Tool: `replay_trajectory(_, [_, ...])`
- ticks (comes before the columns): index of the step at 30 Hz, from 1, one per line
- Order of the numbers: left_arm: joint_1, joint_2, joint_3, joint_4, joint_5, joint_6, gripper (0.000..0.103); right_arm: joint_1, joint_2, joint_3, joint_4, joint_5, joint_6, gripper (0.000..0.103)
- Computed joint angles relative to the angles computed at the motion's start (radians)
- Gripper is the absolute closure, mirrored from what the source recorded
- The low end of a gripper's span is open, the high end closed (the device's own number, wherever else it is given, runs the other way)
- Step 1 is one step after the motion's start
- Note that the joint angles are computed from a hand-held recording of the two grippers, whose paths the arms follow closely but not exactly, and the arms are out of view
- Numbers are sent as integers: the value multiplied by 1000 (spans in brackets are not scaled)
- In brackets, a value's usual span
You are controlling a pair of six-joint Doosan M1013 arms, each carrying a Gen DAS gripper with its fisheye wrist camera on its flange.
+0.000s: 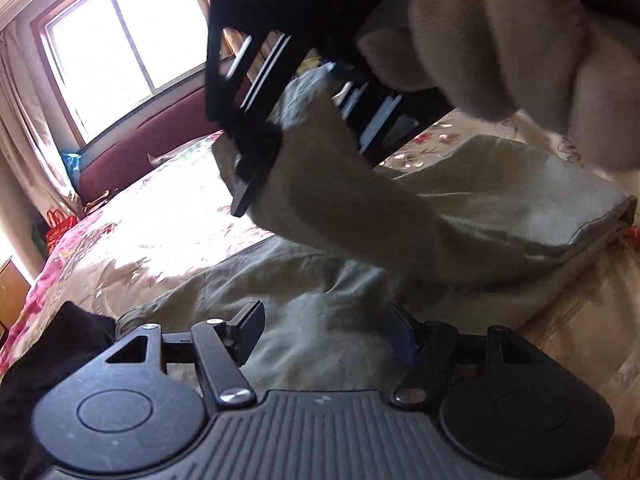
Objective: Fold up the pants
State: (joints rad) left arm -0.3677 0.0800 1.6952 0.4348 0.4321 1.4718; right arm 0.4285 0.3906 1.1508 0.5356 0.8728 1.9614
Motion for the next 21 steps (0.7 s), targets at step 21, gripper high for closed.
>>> replay_trajectory(21, [89,-35,49,-273,-52,102,15,133,183,-280,-170,170,94,56])
